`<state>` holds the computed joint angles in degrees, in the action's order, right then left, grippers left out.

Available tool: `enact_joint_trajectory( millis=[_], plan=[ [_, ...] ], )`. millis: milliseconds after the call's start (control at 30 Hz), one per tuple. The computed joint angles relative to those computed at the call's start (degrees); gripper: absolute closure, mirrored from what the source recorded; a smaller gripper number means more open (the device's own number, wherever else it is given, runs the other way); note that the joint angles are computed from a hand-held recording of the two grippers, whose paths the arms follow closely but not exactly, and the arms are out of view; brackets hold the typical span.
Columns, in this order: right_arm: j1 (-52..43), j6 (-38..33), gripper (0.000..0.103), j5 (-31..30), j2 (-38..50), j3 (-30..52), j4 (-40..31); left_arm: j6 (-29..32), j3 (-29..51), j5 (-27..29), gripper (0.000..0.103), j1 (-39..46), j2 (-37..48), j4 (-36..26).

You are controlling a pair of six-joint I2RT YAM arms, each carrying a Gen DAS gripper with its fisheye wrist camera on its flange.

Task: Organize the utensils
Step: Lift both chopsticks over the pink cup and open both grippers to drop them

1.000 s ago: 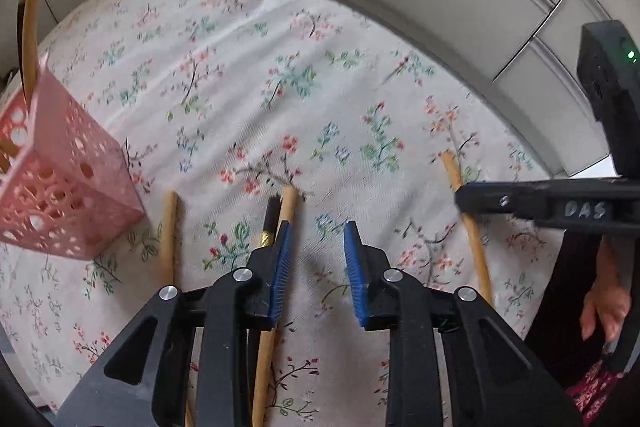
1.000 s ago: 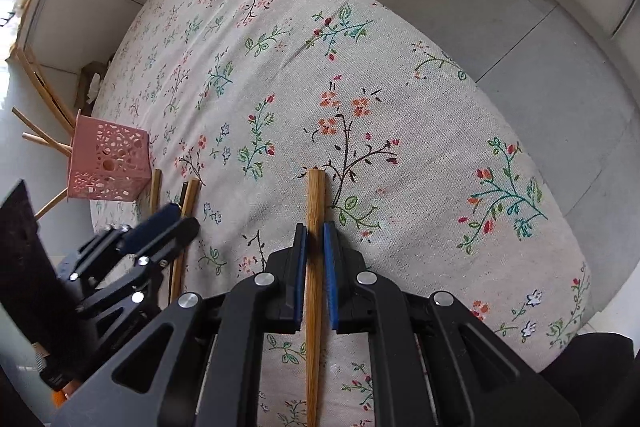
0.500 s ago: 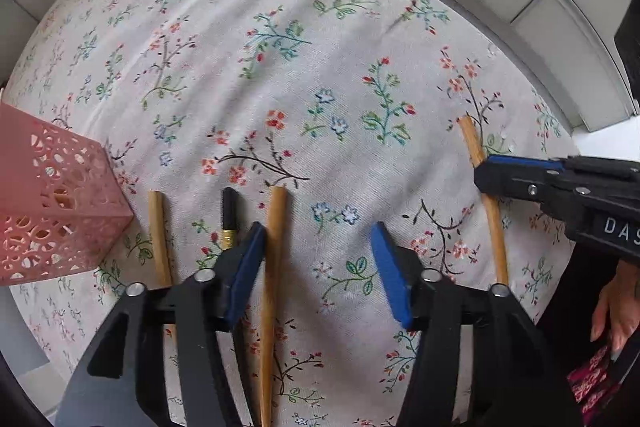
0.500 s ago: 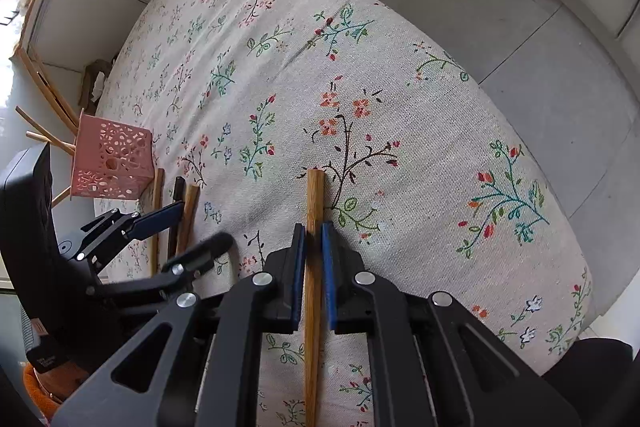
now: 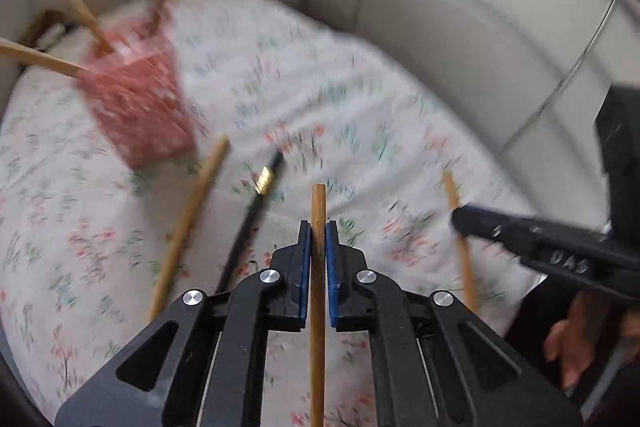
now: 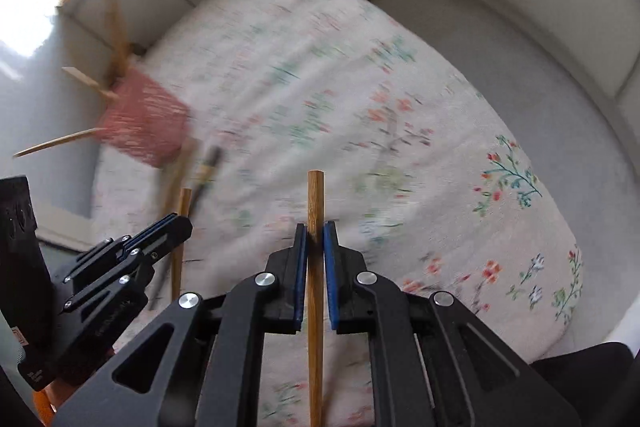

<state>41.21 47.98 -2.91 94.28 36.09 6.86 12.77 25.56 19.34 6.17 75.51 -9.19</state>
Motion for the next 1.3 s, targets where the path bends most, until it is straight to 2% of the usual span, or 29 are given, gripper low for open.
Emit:
enact_joint_trajectory(
  millis=[33,133,233,333,400,533,700,967,1100,1300],
  plan=[
    [1.6,-0.4,0.094,2.5,-3.6,-1.2,-0.1,0.7,-1.9,4.0,0.097,3.8,-7.0,-2.7],
    [5.3,-2.6,0.094,8.0,-13.2,-3.3,-1.7,0.4,-2.0,9.9,0.097,9.4,-22.0,-11.3],
    [8.6,-4.7,0.094,12.6,-20.1,-2.9,-5.7,0.0,0.5,14.8,0.097,13.5,-33.4,-19.3],
    [11.4,-6.1,0.094,16.7,-24.6,-0.6,-10.2,-1.2,4.2,17.0,0.097,15.2,-40.1,-24.4],
    [11.7,-7.6,0.094,17.9,-26.8,1.6,-13.1,-4.8,6.2,15.0,0.097,12.9,-42.8,-24.2],
    [10.9,-10.6,0.094,19.0,-28.5,8.3,-18.2,-8.0,12.3,12.4,0.097,10.6,-42.7,-24.1],
    [8.2,-15.2,0.094,18.8,-27.2,17.5,-20.5,-9.2,20.3,9.7,0.097,9.5,-38.1,-21.9],
    [3.1,-17.8,0.094,15.9,-19.4,27.9,-15.4,-12.4,26.4,3.0,0.097,9.4,-27.6,-11.5],
    [1.5,-18.4,0.094,14.5,-13.3,31.4,-11.5,-11.9,26.4,-1.6,0.097,8.3,-20.6,-4.2],
    [1.4,-19.0,0.094,13.9,-4.8,34.5,-7.0,-11.1,25.6,-4.0,0.096,8.7,-10.8,3.4]
  ],
)
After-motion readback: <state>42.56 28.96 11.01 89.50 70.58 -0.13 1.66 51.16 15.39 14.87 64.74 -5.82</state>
